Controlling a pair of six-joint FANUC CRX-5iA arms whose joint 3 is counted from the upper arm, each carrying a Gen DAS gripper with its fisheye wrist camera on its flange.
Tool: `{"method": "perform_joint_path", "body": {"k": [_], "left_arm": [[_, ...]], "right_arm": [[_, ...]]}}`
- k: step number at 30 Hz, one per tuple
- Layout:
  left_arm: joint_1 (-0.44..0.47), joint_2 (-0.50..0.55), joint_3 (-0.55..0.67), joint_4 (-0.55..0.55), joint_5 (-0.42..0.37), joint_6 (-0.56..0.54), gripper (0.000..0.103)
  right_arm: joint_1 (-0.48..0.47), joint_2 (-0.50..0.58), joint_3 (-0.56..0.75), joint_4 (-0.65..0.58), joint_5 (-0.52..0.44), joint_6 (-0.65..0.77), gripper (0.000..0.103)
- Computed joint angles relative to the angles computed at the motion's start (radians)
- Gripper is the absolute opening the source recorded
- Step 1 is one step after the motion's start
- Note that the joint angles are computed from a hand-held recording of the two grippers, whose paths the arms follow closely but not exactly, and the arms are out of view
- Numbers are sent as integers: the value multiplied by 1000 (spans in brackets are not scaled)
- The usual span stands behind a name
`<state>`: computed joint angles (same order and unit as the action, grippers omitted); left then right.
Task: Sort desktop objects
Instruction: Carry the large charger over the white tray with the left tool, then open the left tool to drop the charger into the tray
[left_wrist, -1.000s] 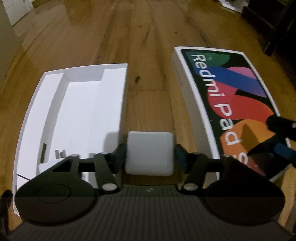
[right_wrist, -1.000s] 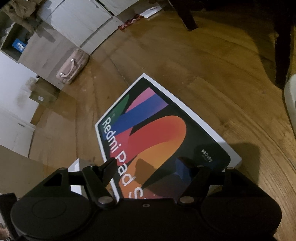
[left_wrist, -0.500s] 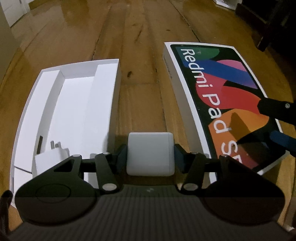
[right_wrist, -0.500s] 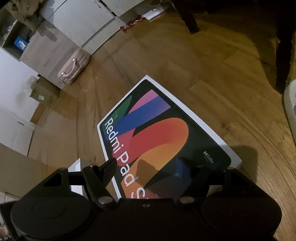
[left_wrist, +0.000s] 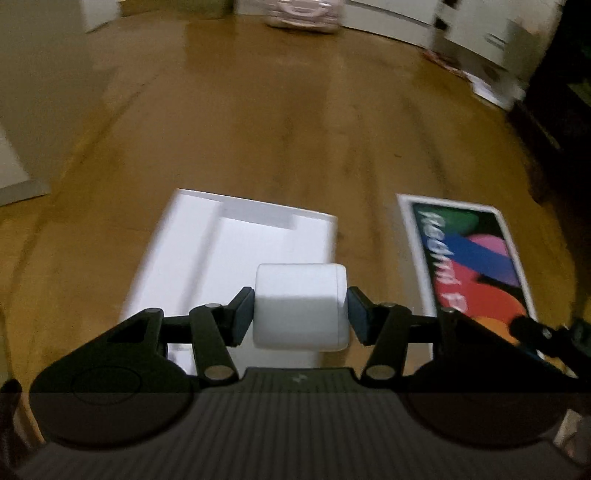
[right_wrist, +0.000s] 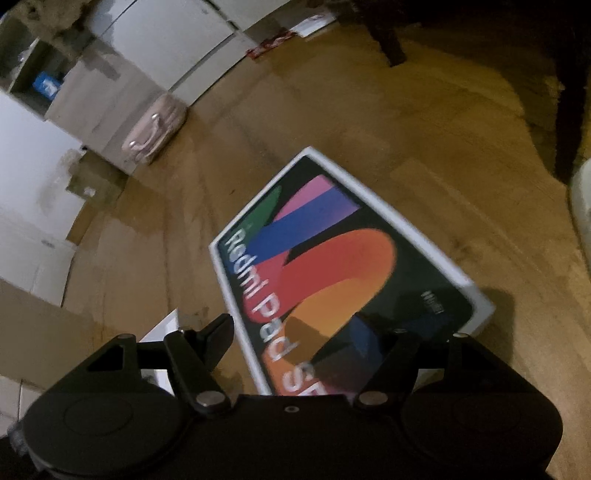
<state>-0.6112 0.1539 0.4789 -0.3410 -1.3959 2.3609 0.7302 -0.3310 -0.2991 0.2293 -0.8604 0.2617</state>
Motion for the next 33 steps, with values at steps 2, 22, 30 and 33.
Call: {"method": "perform_joint_path", "body": {"k": [2, 22, 30, 33], "left_arm": [[19, -16, -26, -3, 6, 9, 53], [85, 25, -85, 11, 7, 11, 53], [19, -10, -18, -20, 85, 98, 63], [5, 7, -16, 60, 156, 83, 72]], "right_arm": [[21, 11, 7, 9, 7, 3, 75], [45, 173, 165, -83, -69, 182, 76], [-25, 361, 534, -120, -300, 574, 78], [-107, 415, 660, -266, -395, 786, 79]]}}
